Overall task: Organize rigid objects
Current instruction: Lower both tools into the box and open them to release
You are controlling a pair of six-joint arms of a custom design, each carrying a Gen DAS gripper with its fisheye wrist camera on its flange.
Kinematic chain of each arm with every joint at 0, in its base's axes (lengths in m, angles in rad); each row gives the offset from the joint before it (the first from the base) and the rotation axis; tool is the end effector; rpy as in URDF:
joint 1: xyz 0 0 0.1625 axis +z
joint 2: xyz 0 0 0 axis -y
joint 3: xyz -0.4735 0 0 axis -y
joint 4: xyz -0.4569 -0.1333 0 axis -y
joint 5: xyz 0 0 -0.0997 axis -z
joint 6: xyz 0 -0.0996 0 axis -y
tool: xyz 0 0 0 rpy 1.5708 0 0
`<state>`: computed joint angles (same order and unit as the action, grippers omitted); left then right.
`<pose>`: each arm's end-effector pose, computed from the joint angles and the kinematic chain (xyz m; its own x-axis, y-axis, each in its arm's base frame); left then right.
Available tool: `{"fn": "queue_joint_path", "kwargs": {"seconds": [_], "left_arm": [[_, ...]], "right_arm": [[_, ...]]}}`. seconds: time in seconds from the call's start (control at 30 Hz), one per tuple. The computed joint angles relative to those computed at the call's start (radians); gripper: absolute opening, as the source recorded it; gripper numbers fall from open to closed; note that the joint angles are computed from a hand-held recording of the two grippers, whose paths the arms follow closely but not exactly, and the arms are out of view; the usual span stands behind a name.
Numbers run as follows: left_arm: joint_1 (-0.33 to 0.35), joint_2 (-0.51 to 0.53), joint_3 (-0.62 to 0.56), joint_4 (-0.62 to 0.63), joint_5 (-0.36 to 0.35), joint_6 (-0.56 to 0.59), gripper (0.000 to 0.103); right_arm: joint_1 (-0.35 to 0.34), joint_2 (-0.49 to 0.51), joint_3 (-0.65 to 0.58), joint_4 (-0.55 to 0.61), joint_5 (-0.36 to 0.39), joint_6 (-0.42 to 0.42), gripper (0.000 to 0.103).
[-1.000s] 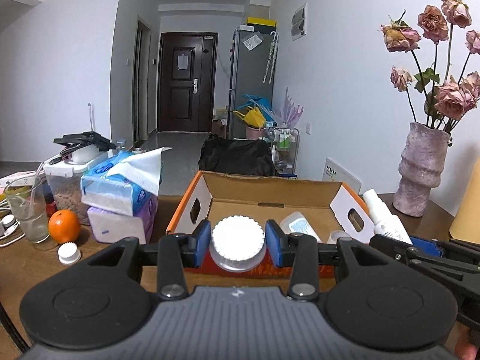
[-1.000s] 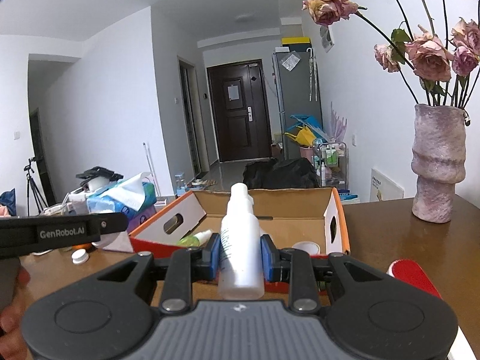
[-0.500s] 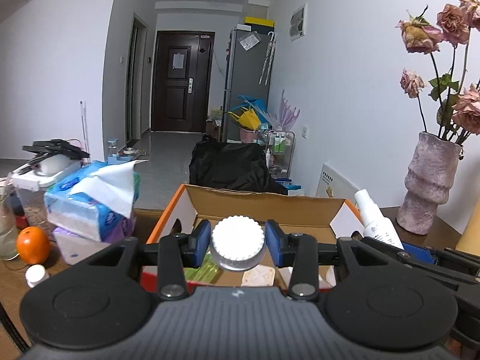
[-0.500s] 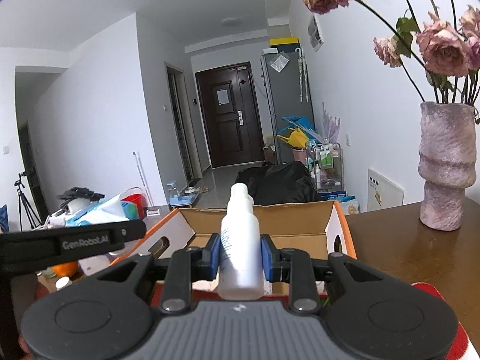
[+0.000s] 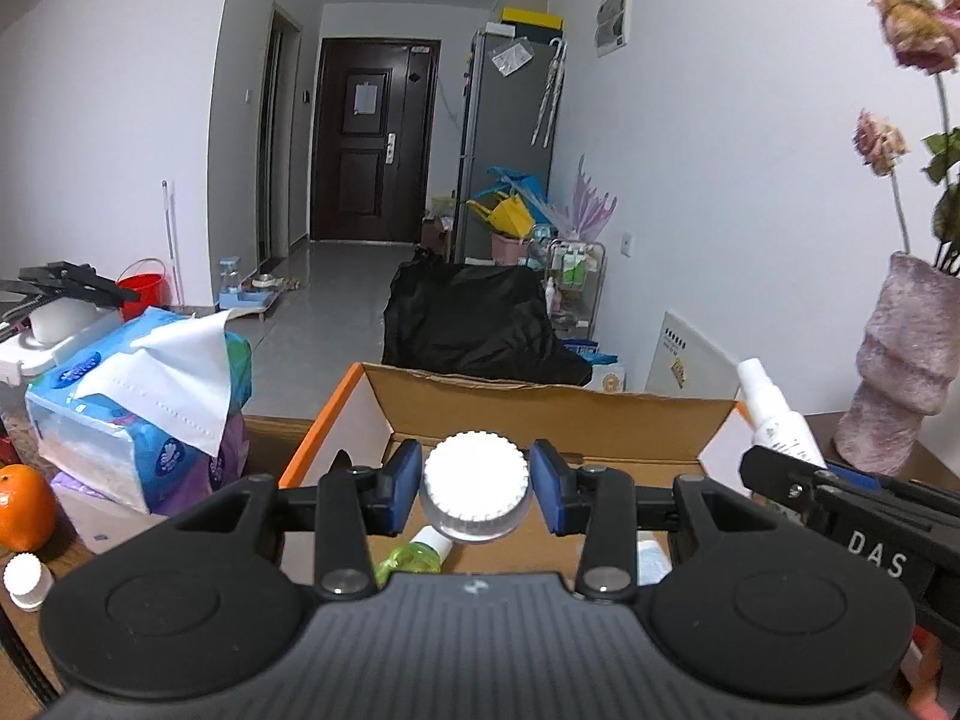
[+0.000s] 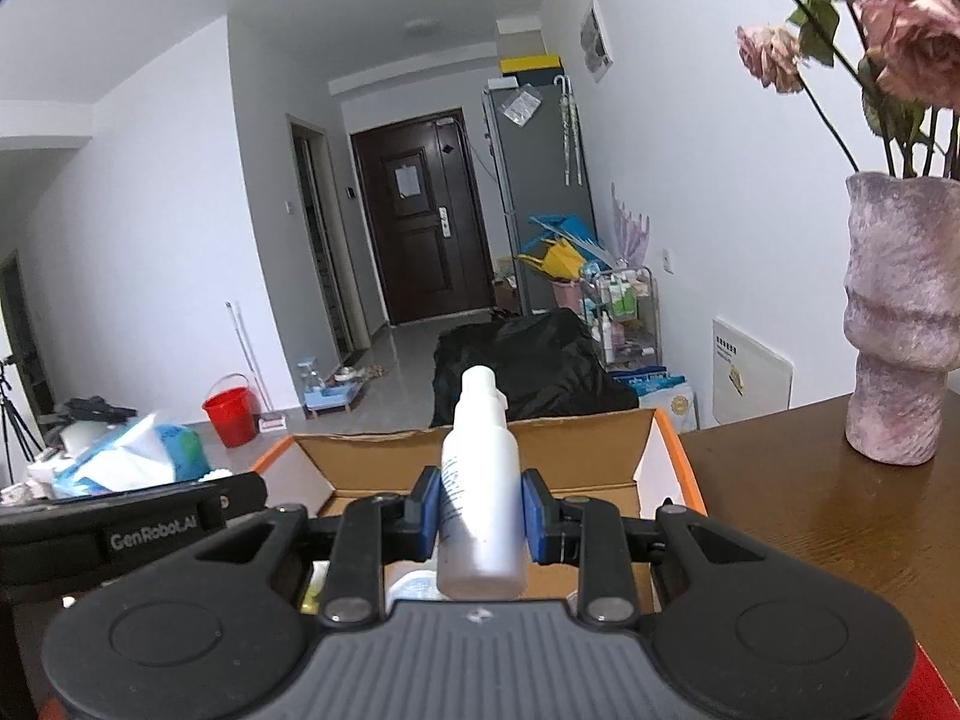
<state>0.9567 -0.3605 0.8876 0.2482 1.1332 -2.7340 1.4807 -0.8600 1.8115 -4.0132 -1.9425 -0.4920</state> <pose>-0.3363 -0.7816 -0.0347 -0.6799 0.4788 -0.5554 0.7329 0.4163 -0.5381 0.0360 -0.6806 0.2413 -0.7925 0.3541 0.4964 -0.4166 0.2800 -0.8649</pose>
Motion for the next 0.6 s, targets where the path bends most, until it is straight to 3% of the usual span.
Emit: {"fn": "queue_joint_path", "kwargs": {"seconds": [0.33,0.6], "left_arm": [[0.016,0.079,-0.13,0.077,-0.035,0.003,0.041],[0.013,0.078,-0.113,0.051,-0.034,0.045,0.041]], "right_arm": [[-0.012,0.031,-0.052,0.056,-0.044,-0.017,0.027],[-0.016,0.051,-0.074,0.067,-0.074,-0.045,0.027]]}}
